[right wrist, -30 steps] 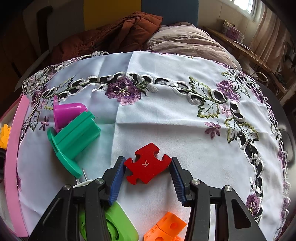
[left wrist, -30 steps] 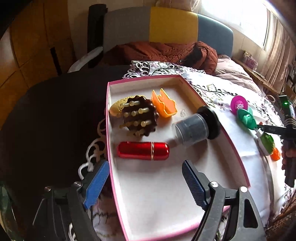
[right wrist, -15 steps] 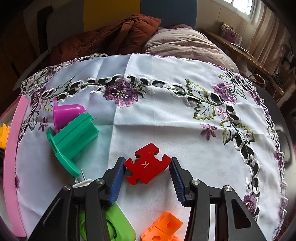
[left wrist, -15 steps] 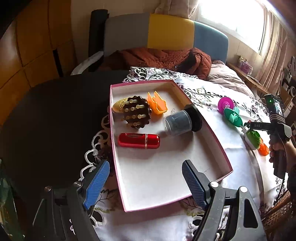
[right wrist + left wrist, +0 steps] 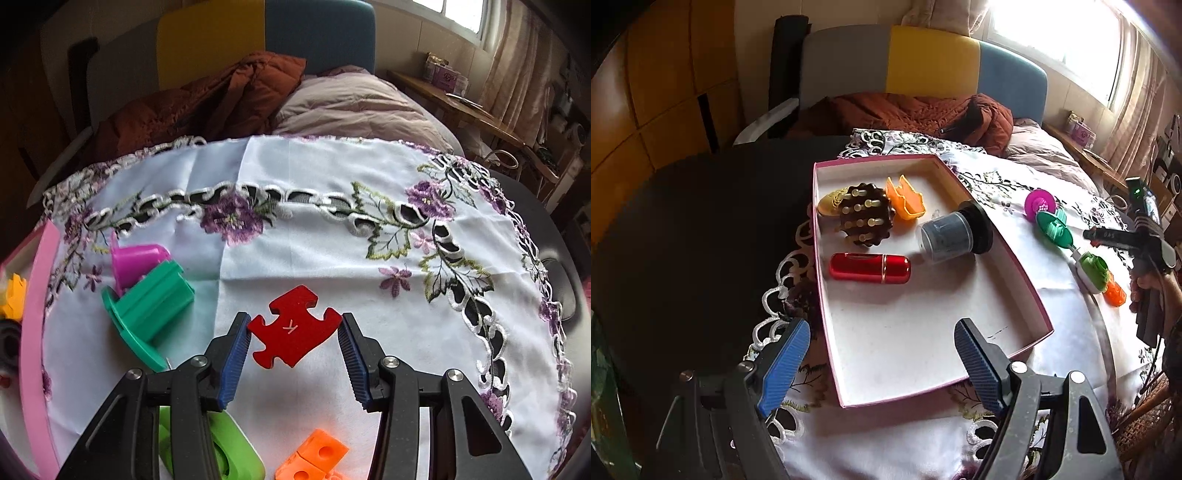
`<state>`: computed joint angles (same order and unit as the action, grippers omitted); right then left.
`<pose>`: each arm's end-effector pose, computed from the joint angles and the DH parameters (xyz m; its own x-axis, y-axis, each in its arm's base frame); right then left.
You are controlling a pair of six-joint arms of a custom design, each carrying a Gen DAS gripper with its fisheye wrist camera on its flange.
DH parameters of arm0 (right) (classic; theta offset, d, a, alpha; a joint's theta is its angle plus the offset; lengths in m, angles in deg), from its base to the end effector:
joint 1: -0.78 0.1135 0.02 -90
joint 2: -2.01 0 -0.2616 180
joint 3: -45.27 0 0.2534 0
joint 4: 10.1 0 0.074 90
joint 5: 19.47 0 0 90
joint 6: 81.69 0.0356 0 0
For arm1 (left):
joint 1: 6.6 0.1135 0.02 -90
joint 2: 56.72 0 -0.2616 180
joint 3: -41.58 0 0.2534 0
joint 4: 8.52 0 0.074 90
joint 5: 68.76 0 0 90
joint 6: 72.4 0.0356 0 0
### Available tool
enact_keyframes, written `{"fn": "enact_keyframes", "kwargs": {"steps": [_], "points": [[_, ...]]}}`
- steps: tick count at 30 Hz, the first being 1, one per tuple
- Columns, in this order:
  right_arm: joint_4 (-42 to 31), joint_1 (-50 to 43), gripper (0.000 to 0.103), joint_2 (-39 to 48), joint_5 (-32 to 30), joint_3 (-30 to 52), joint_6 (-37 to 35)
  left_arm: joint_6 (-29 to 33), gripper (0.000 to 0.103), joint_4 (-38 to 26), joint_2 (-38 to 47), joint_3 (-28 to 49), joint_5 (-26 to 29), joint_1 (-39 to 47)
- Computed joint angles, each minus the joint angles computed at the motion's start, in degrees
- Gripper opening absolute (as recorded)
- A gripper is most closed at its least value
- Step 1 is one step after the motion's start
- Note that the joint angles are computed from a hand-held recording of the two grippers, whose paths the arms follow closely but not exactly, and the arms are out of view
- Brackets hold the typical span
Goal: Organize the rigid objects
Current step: 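Carry the red puzzle piece with the right tool toward the tray, then lower the red puzzle piece into the tray and open the right tool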
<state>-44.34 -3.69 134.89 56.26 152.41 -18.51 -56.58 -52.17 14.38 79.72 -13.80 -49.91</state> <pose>0.4798 -0.0287 0.1012 -0.7490 -0.3801 -0.5428 -0.4318 0.9013 -0.0353 0.1390 -0.1029 0.1228 -0.6402 -0.4790 -0.6005 -0.5543 0.8293 -0.0705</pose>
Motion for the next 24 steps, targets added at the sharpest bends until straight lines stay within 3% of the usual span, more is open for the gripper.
{"fn": "enact_keyframes", "kwargs": {"steps": [8, 15, 20, 24], "points": [[2.0, 0.0, 0.049, -6.7, -9.4, -6.5, -2.9, -2.3, 0.082, -1.8, -2.1, -1.4, 0.4, -0.8], [-0.1, 3.6, 0.049, -19.2, -17.0, -19.2, -10.1, -2.9, 0.082, -1.5, -4.4, -2.7, 0.1, -0.6], [-3.1, 9.3, 0.049, -28.6, -20.0, -29.5, -16.4, -4.4, 0.082, -3.2, -6.4, -3.0, -0.9, -1.7], [-6.8, 15.8, 0.049, -32.0, -18.7, -34.5, -20.0, -6.6, 0.082, -6.1, -9.3, -3.6, -2.1, -2.8]]}}
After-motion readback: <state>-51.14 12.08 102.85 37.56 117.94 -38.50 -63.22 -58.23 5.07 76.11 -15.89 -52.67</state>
